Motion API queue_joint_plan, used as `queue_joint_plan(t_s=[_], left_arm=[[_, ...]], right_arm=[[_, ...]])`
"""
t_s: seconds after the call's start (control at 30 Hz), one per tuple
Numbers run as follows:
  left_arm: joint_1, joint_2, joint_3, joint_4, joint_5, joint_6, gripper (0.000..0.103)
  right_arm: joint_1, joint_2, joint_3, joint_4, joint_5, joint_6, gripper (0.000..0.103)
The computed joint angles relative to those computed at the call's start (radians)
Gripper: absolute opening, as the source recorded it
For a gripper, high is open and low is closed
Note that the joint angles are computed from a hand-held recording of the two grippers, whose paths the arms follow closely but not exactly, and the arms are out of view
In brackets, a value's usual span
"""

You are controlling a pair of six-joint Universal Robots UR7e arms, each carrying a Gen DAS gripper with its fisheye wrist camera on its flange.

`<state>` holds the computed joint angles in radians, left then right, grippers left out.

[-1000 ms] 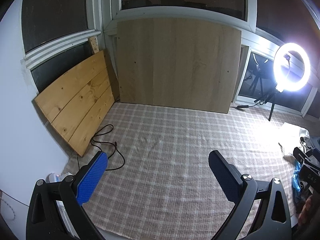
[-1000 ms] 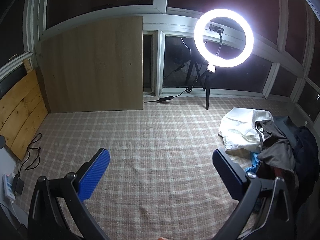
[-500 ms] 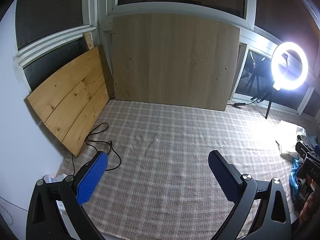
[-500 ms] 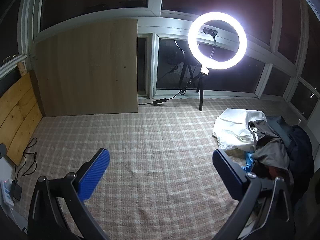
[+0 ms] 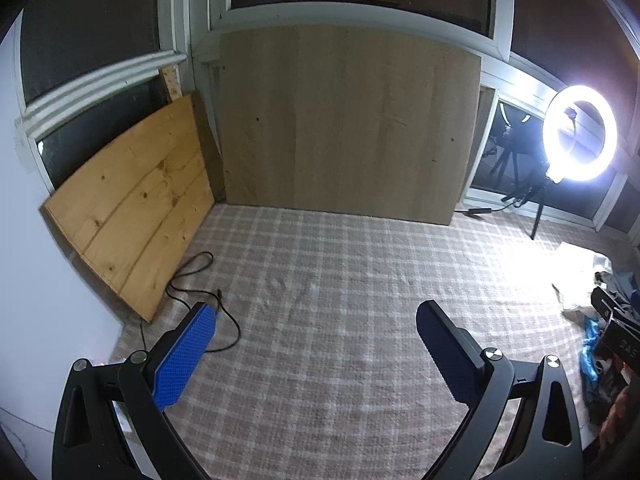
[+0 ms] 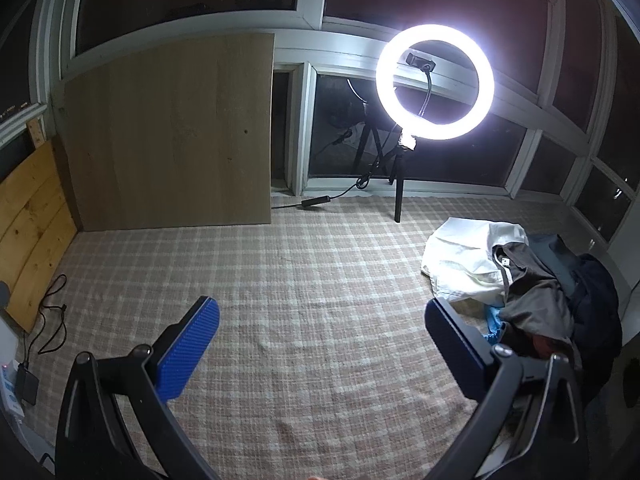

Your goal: Fold clothes

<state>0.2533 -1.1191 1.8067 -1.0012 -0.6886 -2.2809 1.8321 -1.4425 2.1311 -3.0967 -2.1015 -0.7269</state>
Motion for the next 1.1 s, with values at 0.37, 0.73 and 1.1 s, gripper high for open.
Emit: queue_joint_plan(t_s=[0.37,0.73,1.1], left_arm=[[0.03,-0.013,0.005,-0.057,0.037,0.092,0.101],[0.069,-0.001,0.014,-0.187,0.118,0.265,0.1],[0.115,0.011,0.049,-0.475,0.156,0.557,0.099]], right_arm=[[-0.09,-0.071,0.007,0.108,0.227,0.113,0.103],[-0.098,-0.056,0.026,-0.071,0.122,0.053,0.103],[-0.117,-0.046,0.015,-0.103,-0.015,0.066,0.103]])
